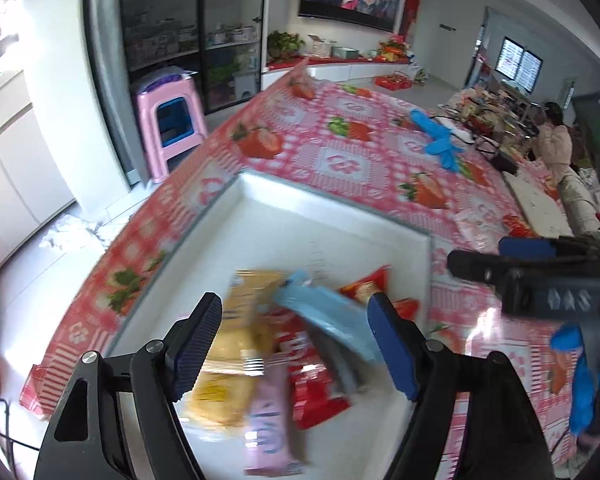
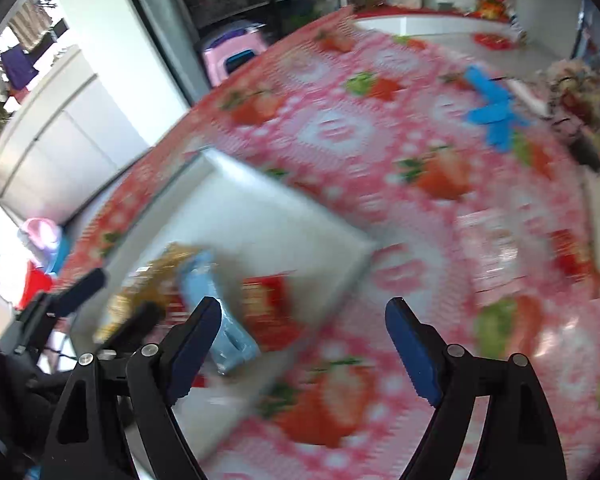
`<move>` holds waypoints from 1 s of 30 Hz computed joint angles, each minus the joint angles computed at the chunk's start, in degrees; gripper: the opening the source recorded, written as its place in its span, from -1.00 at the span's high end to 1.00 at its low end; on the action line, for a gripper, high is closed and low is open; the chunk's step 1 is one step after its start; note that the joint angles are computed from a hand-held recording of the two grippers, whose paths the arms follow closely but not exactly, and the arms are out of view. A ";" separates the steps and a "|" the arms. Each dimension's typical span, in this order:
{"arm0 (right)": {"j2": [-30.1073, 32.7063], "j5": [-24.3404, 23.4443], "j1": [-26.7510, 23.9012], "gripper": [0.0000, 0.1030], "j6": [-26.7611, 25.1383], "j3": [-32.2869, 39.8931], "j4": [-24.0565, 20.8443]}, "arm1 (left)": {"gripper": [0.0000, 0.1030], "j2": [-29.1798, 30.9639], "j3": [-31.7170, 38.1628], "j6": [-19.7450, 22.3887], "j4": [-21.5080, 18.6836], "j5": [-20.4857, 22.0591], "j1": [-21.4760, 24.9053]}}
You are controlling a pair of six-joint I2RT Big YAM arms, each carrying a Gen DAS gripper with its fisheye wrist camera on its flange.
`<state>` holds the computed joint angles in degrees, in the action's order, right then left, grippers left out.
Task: Organize snacks
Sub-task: 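Carry both packets over the white tray and open both tools to drop them, then grasp the clear cranberry packet with the left tool while the right tool grasps the red packet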
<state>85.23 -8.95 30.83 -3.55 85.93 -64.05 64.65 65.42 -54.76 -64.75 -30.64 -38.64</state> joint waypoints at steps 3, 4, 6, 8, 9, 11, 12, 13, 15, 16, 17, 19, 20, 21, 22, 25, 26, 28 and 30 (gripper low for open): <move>0.34 3.85 -4.42 -0.66 -0.74 0.42 1.34 | -0.58 1.79 1.93 1.69 2.44 0.83 -1.40; 0.33 5.85 -5.61 -0.66 -1.11 0.16 2.47 | -0.59 2.29 2.27 2.09 3.29 1.15 -1.93; 0.85 9.72 -8.56 -0.66 -2.48 -0.47 4.77 | -0.60 3.78 3.24 2.51 4.28 2.16 -3.06; 2.19 11.19 -11.79 -0.66 -2.29 -0.59 5.84 | -0.60 5.56 4.27 2.60 5.13 3.29 -4.01; 2.74 11.15 -13.09 -0.66 -1.78 -0.58 6.32 | -0.60 6.15 4.49 2.53 5.54 3.69 -4.45; 3.78 10.44 -16.09 -0.66 -0.42 -0.74 8.23 | -0.60 7.25 4.92 2.27 6.14 4.53 -5.72; 4.27 9.82 -17.27 -0.66 0.39 -0.70 9.00 | -0.60 7.80 5.08 2.37 6.48 4.84 -6.50; 4.61 8.99 -18.25 -0.66 1.19 -0.63 9.50 | -0.60 8.28 5.14 2.55 6.83 4.73 -7.39; 5.54 5.83 -20.26 -0.66 2.56 -0.38 10.67 | -0.60 9.01 5.18 2.47 6.93 3.88 -8.93; 6.15 4.74 -20.82 -0.66 2.47 -0.26 11.37 | -0.60 9.47 5.23 2.46 6.94 3.63 -9.56; 6.50 5.13 -20.71 -0.66 2.16 -0.24 12.05 | -0.60 10.13 5.32 2.42 6.83 3.75 -10.12; 7.11 6.72 -20.39 -0.66 1.12 -0.55 13.88 | -0.60 11.00 5.35 2.30 6.70 4.86 -10.52; 7.54 7.31 -20.02 -0.66 0.78 -0.79 14.99 | -0.60 11.35 5.20 2.31 6.91 5.67 -10.60; 7.93 7.43 -19.87 -0.66 0.69 -0.86 15.70 | -0.60 11.78 5.15 2.33 6.96 6.43 -10.66; 8.34 7.50 -19.62 -0.66 0.89 -0.99 16.50 | -0.60 12.24 5.18 2.42 6.83 7.04 -10.69; 9.29 5.93 -19.71 -0.65 1.92 -0.96 18.45 | -0.60 12.98 4.96 2.62 6.63 8.48 -10.46; 9.81 5.30 -19.72 -0.65 1.90 -0.52 18.50 | -0.60 12.94 4.68 2.83 7.02 9.09 -10.32; 10.89 5.63 -19.29 -0.29 0.85 0.54 17.97 | -0.60 13.11 4.83 2.64 6.74 9.35 -10.16; 11.17 6.41 -18.98 0.10 0.25 0.85 17.63 | -0.60 13.41 5.42 2.15 6.28 9.27 -10.01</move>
